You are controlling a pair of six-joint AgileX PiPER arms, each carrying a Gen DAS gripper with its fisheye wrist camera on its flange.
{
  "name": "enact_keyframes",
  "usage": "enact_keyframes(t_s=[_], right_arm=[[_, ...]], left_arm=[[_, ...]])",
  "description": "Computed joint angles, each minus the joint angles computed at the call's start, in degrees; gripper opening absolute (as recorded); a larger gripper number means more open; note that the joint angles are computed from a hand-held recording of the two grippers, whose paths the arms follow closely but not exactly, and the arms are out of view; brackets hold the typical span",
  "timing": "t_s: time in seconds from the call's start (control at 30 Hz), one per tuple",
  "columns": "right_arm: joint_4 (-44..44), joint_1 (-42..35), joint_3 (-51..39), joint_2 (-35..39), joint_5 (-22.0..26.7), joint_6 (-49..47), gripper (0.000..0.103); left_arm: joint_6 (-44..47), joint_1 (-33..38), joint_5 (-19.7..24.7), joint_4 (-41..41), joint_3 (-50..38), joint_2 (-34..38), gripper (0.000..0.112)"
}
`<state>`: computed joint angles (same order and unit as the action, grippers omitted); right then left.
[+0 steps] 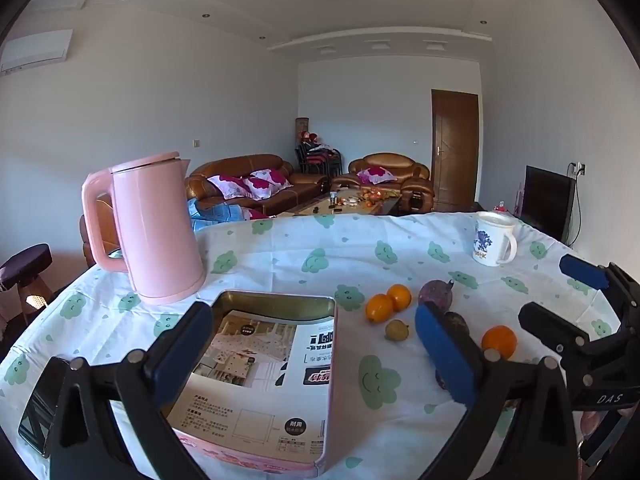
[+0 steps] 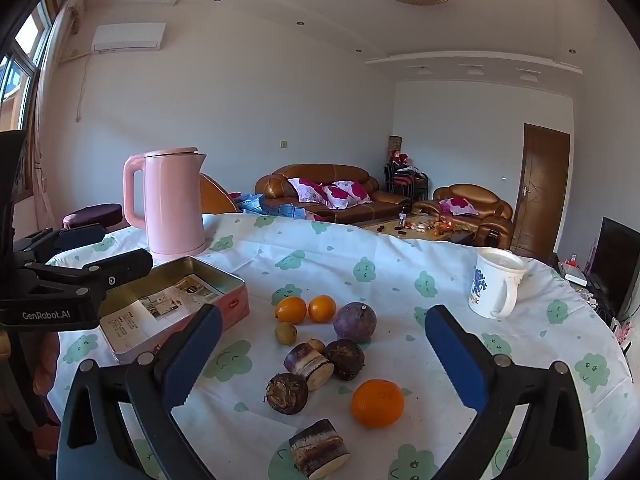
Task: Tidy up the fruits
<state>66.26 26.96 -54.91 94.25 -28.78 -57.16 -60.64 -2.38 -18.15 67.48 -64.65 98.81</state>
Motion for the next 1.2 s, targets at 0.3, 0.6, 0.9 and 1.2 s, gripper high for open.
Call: enact_keyframes(t_s=[0.3,0.6,0.9,1.2], right_arm=[[0.89,0.86,0.52,-0.54,-0.38,-0.10,0.102],[0.83,0.96,0.47,-0.41,-0.48,0.12,0.102],[-0.02,1.16,0.60,-0.05,-0.56,1.35,0.102],[-1.14,0.96,1.10,-0.03,-0.07,2.86,0.102]], left_arm=[[-0.35,-0.17,0.46,0.60,-0.19,-0.19,0.103],[0.81,-0.35,0.72,-0.56,0.01,-0.30,0.103],[1.11,-0.35,0.62,-0.59,0.02,-0.29,0.103],[-1.41,0.19,0.49,2.04,0.00,-0.95,0.103]])
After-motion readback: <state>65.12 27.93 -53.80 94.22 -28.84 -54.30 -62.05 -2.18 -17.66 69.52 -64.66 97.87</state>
